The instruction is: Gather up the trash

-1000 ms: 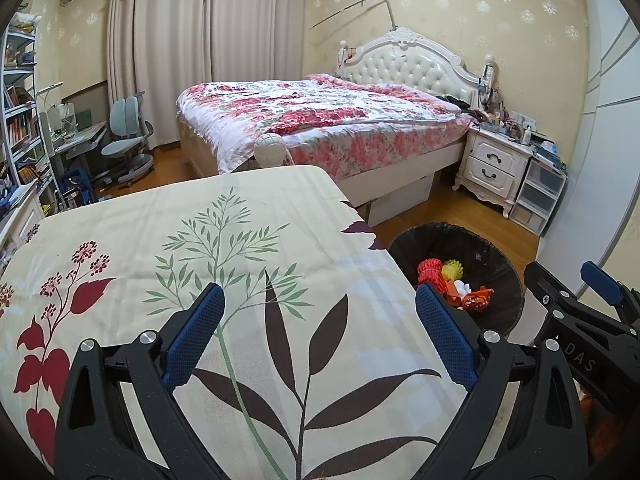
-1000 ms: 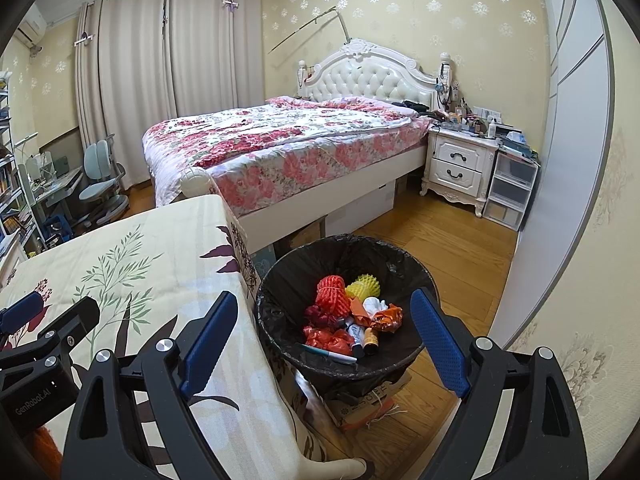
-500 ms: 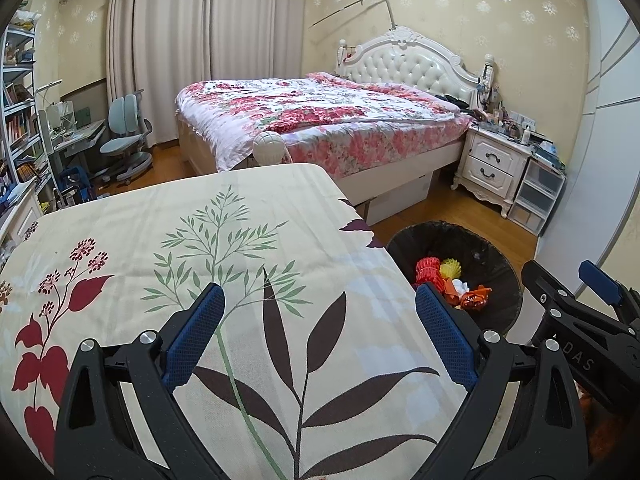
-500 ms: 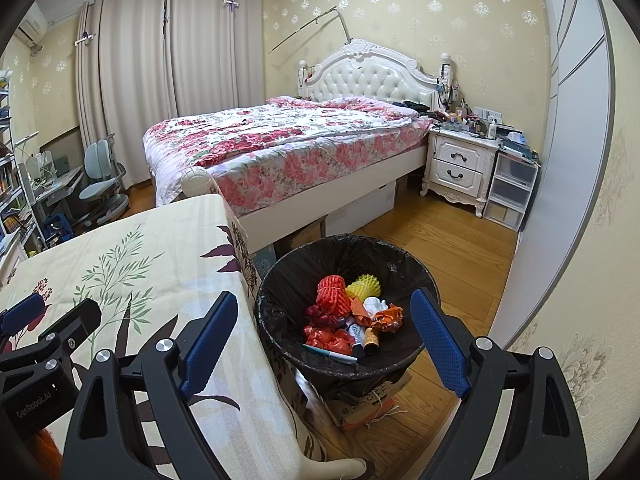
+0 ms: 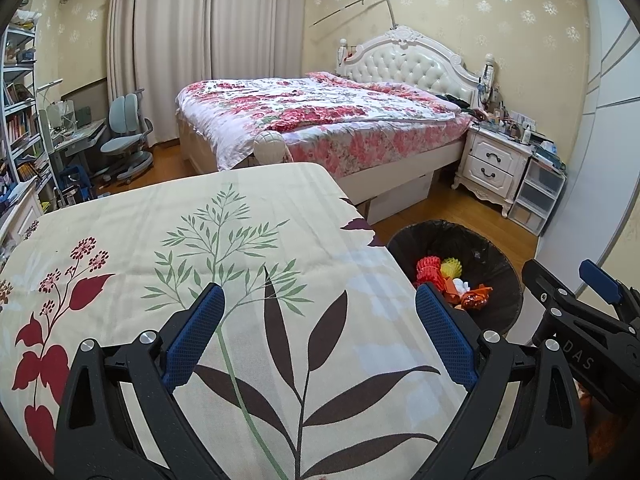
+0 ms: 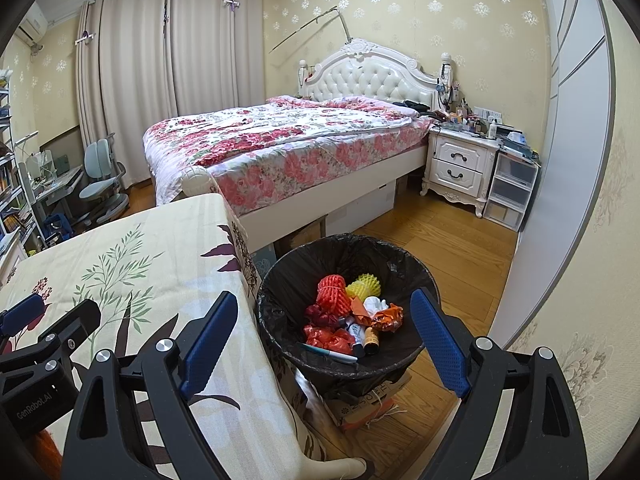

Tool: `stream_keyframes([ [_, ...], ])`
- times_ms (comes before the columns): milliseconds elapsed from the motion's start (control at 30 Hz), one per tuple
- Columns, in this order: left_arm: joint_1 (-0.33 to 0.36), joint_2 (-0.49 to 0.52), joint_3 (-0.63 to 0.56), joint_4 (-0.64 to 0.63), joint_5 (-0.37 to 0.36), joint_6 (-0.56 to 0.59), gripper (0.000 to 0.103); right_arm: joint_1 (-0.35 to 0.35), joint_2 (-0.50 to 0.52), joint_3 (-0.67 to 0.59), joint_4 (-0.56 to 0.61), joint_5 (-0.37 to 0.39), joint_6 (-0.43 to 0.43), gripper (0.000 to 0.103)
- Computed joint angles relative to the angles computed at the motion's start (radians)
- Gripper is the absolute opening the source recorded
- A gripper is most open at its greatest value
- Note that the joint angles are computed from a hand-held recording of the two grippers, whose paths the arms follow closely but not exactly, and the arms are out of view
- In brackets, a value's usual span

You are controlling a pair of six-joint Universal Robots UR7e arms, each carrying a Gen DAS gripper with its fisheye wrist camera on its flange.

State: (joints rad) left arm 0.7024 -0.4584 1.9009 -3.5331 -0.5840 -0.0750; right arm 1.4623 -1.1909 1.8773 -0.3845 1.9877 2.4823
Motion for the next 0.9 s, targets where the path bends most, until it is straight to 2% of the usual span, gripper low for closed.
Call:
stream_keyframes([
  [200, -0.013, 0.006, 0.004, 0.004, 0.012, -0.018, 0.094, 0.0, 0.0, 0.0, 0.0, 0.0, -0.001, 0.086],
  [400, -0.024, 0.016, -0.001, -0.051, 0.035, 0.024, 0.094, 0.0, 0.0, -0.001, 0.001, 0.001, 0.0, 0.086],
  [600, -0.006, 0.003, 0.001, -0.05, 0.002, 0.026, 0.094, 0.0, 0.0, 0.0, 0.003, 0.0, -0.001, 0.086],
  [900, 0.021, -0.006, -0.008, -0.059, 0.026, 0.053, 0.094, 0.015, 0.033, -0.023, 0.023, 0.012, -0.007, 0.086],
])
